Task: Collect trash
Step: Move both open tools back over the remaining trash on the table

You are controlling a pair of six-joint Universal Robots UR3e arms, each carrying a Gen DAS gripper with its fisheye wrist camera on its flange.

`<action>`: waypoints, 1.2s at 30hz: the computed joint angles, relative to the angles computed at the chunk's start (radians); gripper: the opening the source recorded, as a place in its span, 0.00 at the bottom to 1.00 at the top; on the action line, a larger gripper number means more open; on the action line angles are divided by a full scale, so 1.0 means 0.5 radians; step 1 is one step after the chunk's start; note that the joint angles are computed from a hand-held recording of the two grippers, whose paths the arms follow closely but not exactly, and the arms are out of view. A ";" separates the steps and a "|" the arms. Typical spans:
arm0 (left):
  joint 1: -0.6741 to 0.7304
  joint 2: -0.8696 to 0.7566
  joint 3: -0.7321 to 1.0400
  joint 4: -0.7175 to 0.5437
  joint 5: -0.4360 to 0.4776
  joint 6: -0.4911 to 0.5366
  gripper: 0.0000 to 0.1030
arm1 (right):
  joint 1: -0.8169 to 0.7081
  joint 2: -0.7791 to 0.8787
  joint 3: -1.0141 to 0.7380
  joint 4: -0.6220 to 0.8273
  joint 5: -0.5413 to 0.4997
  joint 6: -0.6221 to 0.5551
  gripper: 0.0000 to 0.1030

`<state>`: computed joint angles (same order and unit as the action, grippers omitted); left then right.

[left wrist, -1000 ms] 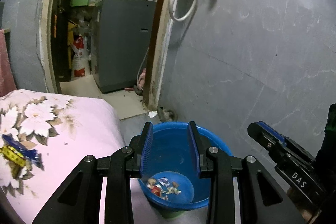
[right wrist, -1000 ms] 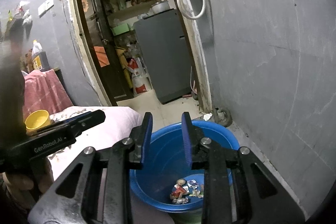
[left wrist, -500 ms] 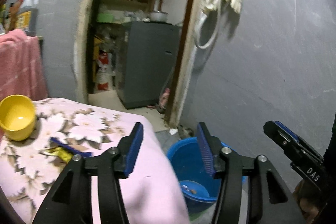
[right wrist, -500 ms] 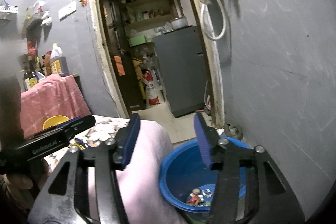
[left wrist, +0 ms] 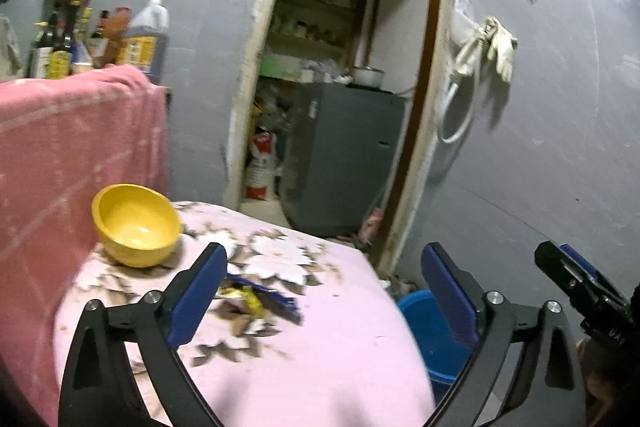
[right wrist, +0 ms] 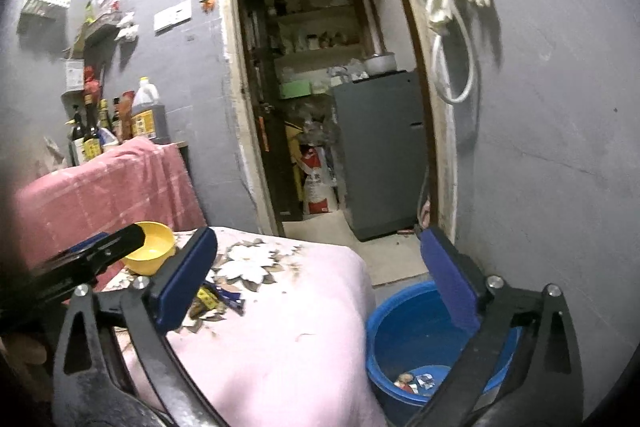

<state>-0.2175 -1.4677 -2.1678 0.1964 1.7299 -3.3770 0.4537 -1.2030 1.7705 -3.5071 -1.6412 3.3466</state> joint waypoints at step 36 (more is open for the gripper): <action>1.004 0.301 -0.838 0.477 -0.522 0.299 0.95 | 0.402 1.012 -1.373 0.467 -0.102 -0.294 1.00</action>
<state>0.2847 -1.3171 -2.5870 0.4347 1.4689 -3.2276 0.6545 -0.6971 1.0839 -3.2736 -1.6921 3.1996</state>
